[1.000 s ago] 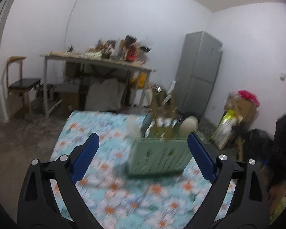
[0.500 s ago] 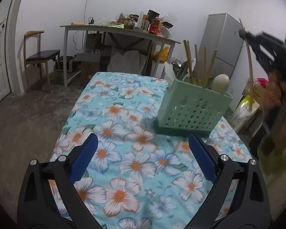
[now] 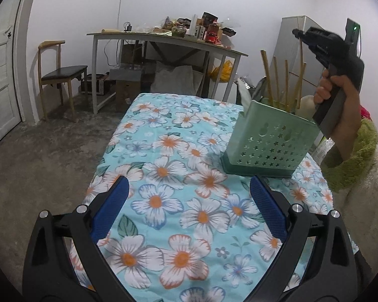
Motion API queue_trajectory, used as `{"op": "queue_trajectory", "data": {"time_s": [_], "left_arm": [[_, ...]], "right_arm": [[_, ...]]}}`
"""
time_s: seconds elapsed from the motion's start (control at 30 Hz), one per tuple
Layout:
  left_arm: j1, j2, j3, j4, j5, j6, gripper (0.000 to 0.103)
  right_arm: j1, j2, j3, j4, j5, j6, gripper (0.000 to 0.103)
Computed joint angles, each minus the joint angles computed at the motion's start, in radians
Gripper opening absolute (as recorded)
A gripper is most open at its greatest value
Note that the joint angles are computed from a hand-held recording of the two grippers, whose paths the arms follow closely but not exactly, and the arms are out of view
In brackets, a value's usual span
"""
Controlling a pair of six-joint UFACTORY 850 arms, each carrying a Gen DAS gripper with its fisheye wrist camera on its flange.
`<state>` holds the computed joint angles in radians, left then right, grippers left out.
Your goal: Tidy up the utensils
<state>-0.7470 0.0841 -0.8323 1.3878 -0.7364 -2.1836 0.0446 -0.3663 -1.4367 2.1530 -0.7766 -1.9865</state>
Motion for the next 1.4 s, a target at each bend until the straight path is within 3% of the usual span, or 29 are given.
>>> {"op": "queue_trajectory", "data": {"time_s": [0.4, 0.77, 0.93, 1.23, 1.4], "left_arm": [[0.027, 0.012, 0.019, 0.003, 0.023, -0.029, 0.093], [0.016, 0.014, 0.013, 0.014, 0.016, -0.035, 0.093], [0.007, 0.016, 0.011, 0.009, 0.017, -0.039, 0.093], [-0.028, 0.020, -0.001, 0.017, -0.026, -0.041, 0.093], [-0.047, 0.022, -0.006, 0.028, -0.039, -0.053, 0.093]], "right_arm": [[0.019, -0.010, 0.017, 0.083, 0.083, -0.095, 0.007], [0.009, 0.033, 0.088, 0.050, 0.089, -0.098, 0.009], [-0.015, 0.065, 0.142, 0.026, 0.060, -0.076, 0.026], [-0.077, 0.173, 0.275, 0.002, -0.033, -0.078, 0.041], [-0.124, 0.265, 0.368, -0.022, -0.077, -0.098, 0.055]]}}
